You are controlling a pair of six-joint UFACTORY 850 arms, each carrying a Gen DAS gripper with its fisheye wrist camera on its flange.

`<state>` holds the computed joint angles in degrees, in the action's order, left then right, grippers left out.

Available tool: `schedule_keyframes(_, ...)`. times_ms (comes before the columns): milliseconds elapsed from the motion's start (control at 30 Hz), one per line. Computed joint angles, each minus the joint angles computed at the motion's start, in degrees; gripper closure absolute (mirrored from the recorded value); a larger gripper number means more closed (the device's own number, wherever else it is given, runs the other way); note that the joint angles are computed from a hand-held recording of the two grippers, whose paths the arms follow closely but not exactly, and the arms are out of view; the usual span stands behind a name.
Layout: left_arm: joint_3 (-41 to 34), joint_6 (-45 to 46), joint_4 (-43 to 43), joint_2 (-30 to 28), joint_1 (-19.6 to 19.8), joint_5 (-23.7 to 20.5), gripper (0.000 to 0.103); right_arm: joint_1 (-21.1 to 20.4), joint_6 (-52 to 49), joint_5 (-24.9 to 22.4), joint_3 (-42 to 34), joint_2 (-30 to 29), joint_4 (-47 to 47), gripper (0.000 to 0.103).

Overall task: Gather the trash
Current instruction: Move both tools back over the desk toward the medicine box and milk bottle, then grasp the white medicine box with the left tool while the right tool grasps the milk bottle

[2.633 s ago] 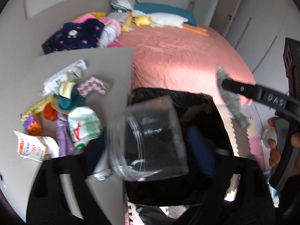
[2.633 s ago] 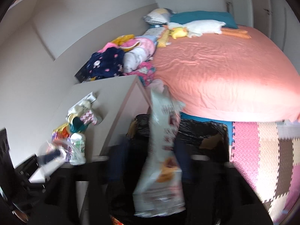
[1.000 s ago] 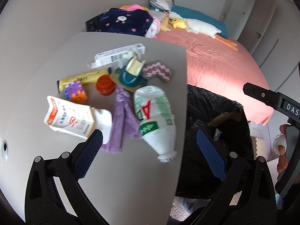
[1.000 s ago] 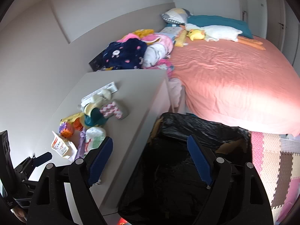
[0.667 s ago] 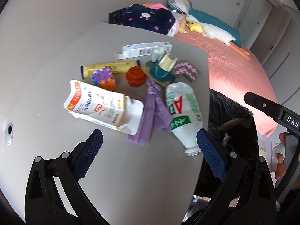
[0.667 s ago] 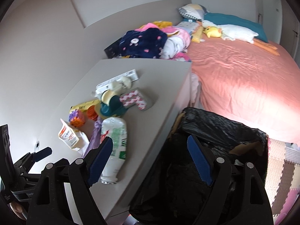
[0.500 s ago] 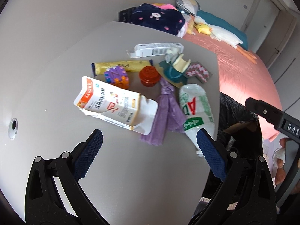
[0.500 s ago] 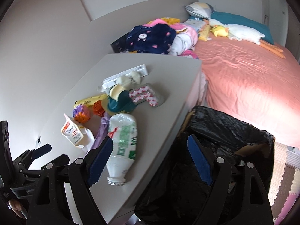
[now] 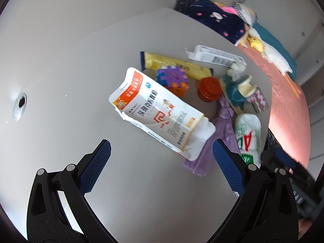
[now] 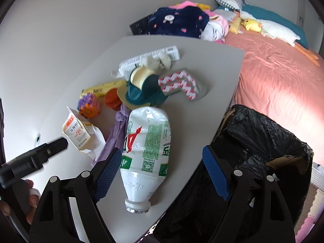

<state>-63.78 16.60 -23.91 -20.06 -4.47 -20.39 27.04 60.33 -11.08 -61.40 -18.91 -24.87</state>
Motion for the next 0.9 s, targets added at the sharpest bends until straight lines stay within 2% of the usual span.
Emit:
schedule_keyframes(100,-1.5,-6.1,3.7,-1.3,0.1,-0.8,0.006,0.1,-4.5,0.0,-1.1,-1.6,4.6,0.021)
schedule_keyframes(200,-3.5,-9.9,5.5,-3.0,0.2,-1.9,0.006,0.3,-5.4,-0.4,-2.5,-3.3,5.1,0.021)
schedule_keyframes(433,-8.4,-22.0,12.3,-7.1,0.0,-4.2,0.006,0.7,-0.1,-2.7,-5.8,-6.9,-1.4,0.021)
schedule_keyframes(600,-11.5,-28.2,15.1,-9.8,-0.1,-6.9,0.007,1.4,7.3,-4.7,-6.9,-8.3,-11.1,0.029)
schedule_keyframes(700,-13.0,-31.3,17.1,-11.1,-0.4,-8.2,0.014,2.3,11.5,-7.3,-7.9,-9.2,-17.4,0.034)
schedule_keyframes(767,-13.8,-32.4,17.4,-12.0,-0.5,-9.2,0.025,2.9,13.0,-8.7,-8.2,-9.5,-20.6,0.039)
schedule_keyframes(833,-13.3,-32.5,16.3,-11.8,-0.3,-8.3,0.033,2.7,13.2,-7.8,-7.7,-9.2,-20.9,0.04)
schedule_keyframes(867,-13.2,-32.9,16.6,-11.7,-0.3,-7.9,0.042,2.5,13.2,-7.1,-7.4,-9.0,-20.8,0.04)
schedule_keyframes(900,-13.1,-32.3,15.8,-11.6,-0.2,-7.6,0.044,2.2,13.1,-6.4,-7.0,-8.7,-20.5,0.04)
